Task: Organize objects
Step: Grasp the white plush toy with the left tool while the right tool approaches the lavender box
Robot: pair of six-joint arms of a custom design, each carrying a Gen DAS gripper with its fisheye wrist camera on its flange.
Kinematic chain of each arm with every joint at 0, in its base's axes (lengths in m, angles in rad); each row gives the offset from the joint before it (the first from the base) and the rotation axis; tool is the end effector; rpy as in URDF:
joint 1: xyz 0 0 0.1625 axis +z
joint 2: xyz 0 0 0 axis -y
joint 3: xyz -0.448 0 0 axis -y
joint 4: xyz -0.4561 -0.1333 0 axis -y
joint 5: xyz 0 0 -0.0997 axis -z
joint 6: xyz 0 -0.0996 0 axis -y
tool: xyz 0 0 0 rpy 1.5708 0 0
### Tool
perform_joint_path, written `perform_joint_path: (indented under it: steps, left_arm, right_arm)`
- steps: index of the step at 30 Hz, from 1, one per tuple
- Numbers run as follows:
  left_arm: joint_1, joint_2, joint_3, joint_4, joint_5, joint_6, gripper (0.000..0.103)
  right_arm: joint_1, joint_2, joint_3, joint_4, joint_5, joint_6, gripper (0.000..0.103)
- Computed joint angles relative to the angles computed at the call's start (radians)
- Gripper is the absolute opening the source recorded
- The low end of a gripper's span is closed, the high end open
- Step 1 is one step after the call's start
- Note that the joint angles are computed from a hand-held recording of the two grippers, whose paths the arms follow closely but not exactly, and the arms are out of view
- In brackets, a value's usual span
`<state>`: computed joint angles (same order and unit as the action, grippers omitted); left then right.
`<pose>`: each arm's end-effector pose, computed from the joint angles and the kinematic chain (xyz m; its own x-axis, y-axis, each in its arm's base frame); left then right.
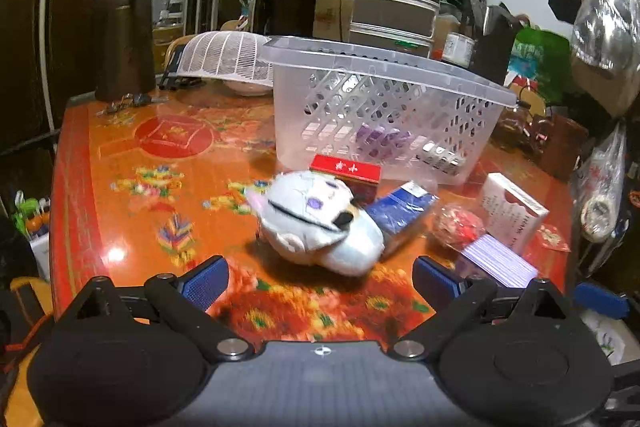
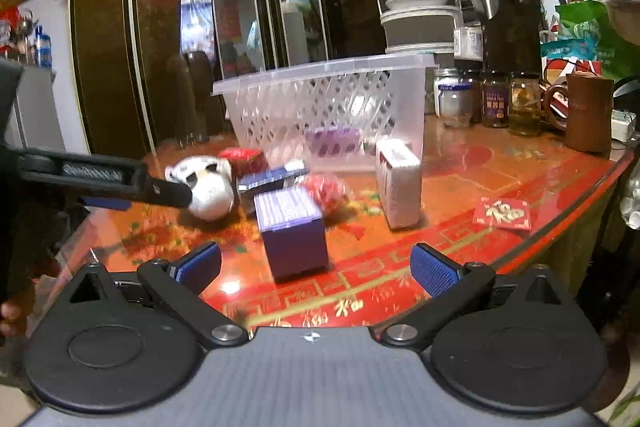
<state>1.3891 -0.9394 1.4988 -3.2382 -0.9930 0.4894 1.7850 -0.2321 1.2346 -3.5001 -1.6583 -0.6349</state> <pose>0.0454 -0.7914 0.3340 -0.7672 -0.0842 -0.6359 0.5000 0.5424 -0.6751 0.2962 -0.7754 -0.0987 -0.7200 -0.4635 0.5165 -0.6889 0.3873 -0.6127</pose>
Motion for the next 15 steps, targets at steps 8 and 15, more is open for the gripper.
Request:
perform_joint_path:
  steps: [8,15]
  left_arm:
    - [0.034,0.055,-0.134,0.130,-0.077,-0.092,0.098]
    - [0.044,0.099,-0.192,0.155,-0.058,-0.113,0.092]
  right_arm:
    - [0.004,-0.004,-0.007,0.003,-0.007,0.020,0.103]
    - [0.007,-0.006,-0.006,0.004,-0.016,0.009,0.103]
